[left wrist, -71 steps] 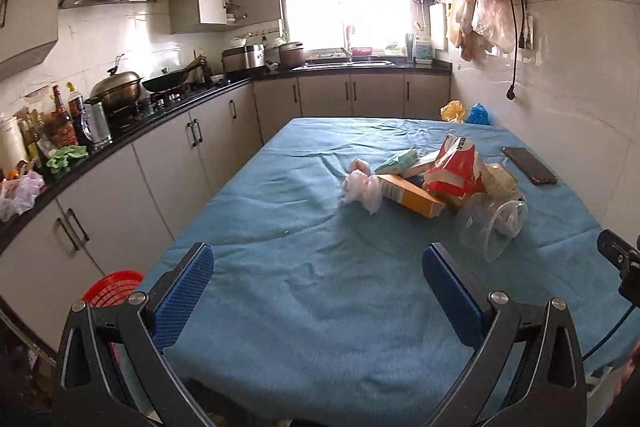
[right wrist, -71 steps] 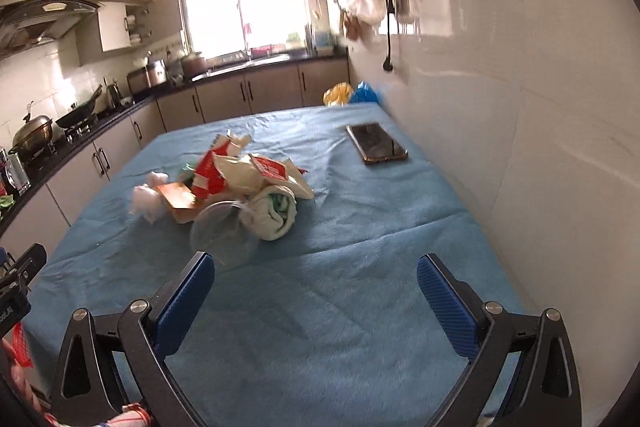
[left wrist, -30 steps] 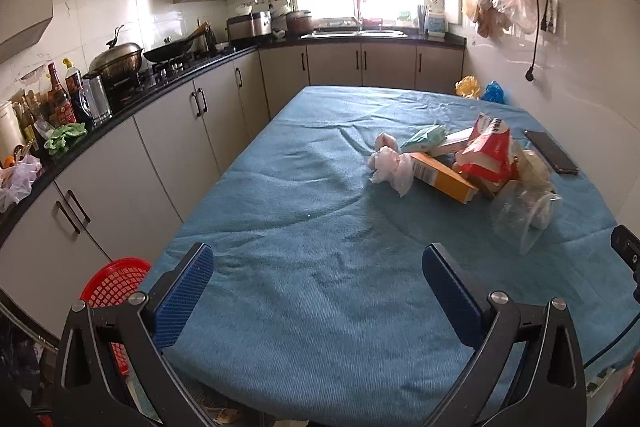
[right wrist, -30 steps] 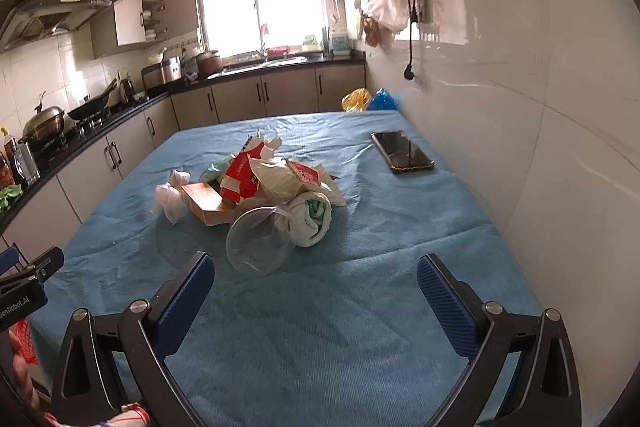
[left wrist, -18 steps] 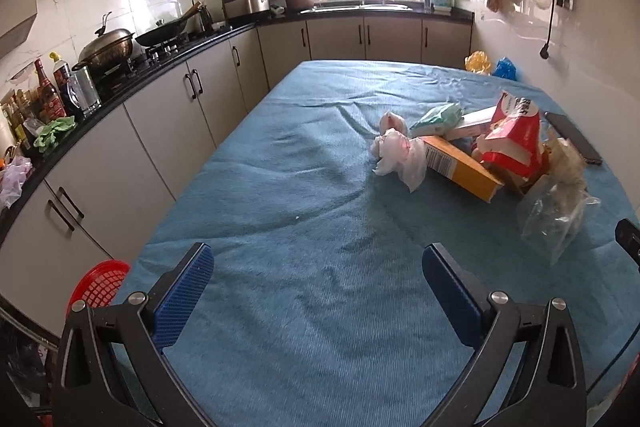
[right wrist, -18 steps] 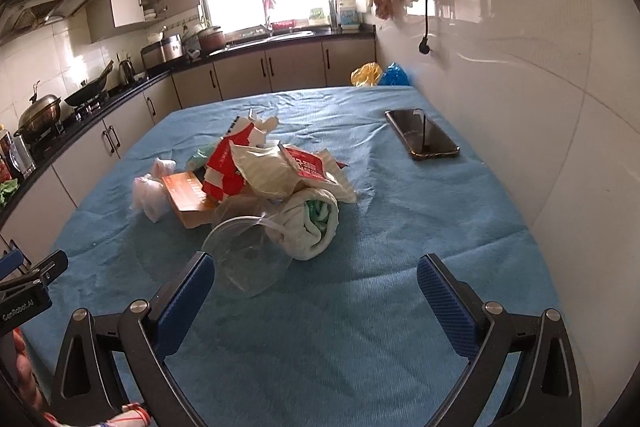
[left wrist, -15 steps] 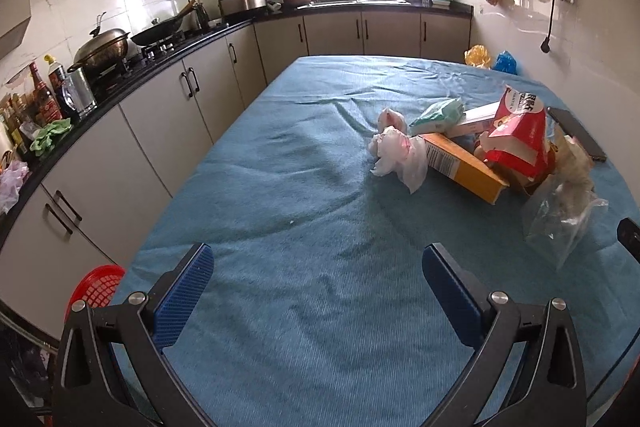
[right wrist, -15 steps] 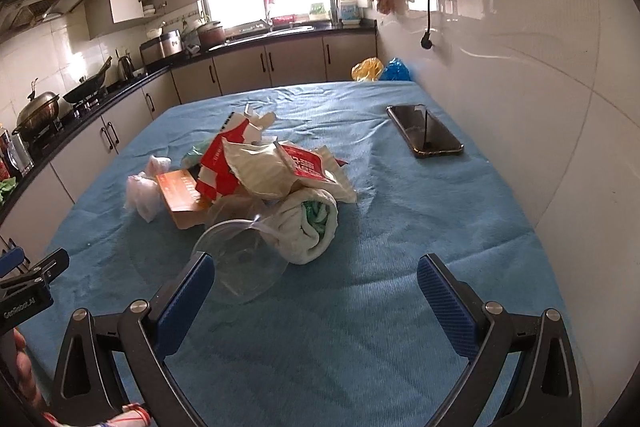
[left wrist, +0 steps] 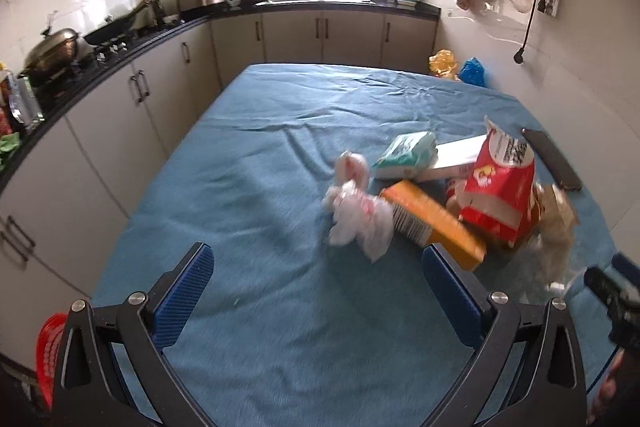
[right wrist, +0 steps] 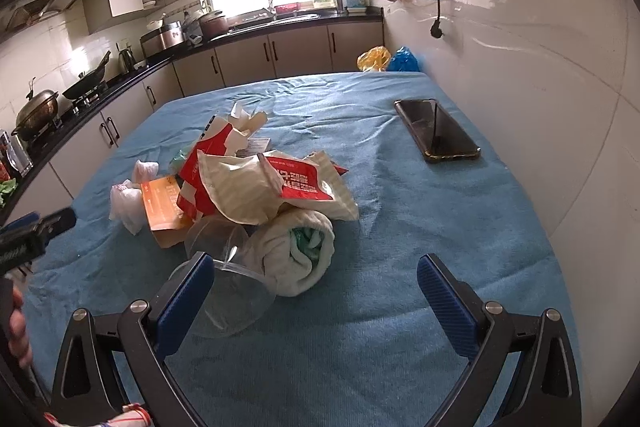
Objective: Collect trash
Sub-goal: 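Grasp the white plastic bag with left tool while right tool grasps clear cup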
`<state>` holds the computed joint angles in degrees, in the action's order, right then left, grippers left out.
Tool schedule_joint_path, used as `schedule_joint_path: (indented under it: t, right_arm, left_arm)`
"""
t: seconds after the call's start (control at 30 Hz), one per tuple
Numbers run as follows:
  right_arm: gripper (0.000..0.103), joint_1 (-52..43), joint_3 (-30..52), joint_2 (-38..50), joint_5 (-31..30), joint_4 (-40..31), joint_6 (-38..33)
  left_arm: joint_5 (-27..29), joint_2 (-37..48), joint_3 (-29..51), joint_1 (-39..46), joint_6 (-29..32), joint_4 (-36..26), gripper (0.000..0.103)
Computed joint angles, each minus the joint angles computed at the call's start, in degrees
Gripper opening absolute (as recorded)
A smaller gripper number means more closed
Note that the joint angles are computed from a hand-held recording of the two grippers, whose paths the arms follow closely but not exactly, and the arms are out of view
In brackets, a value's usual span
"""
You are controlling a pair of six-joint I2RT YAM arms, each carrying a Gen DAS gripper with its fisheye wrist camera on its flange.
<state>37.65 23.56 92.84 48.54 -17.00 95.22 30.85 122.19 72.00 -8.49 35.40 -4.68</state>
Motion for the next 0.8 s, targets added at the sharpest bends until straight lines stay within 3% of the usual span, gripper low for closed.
schedule_joint_path:
  t: [0.1,0.23,0.4,0.5,0.57,0.6,0.67,0.8]
  right_arm:
    - [0.100,-1.58,-2.00,-0.34,-1.39,5.48,-3.30]
    - [0.085,-2.67,-3.67,0.49,-3.53,11.43,-6.77]
    - [0.078,-3.30,-4.02,2.46,-4.62,15.73,-10.08]
    - [0.076,-2.87,-3.68,3.58,-4.31,16.63,-10.33]
    - [0.076,-1.65,-2.87,4.21,-2.74,15.52,-9.66]
    - [0.076,-0.97,-2.24,4.52,-1.83,14.49,-9.34]
    - [0.067,-0.56,-1.78,4.44,-1.08,14.09,-10.16]
    - [0.031,-1.95,-2.76,4.93,-1.85,19.43,-15.13]
  left_arm:
    - [0.21,4.93,7.55,-2.12,-0.61,-5.24,0.103]
    - [1.34,12.96,19.71,-4.06,-2.29,-14.88,0.103]
    - [4.03,20.35,31.12,-5.19,-4.36,-23.46,0.098]
    - [4.22,23.14,35.13,-6.22,-4.44,-26.98,0.084]
    - [4.08,24.78,37.55,-6.63,-3.18,-30.26,0.056]
    - [3.69,25.65,38.87,-6.87,-2.62,-31.81,0.048]
    - [5.18,26.13,39.43,-6.45,-2.41,-33.02,0.039]
    - [6.28,24.88,37.83,-5.27,-2.03,-33.67,0.033]
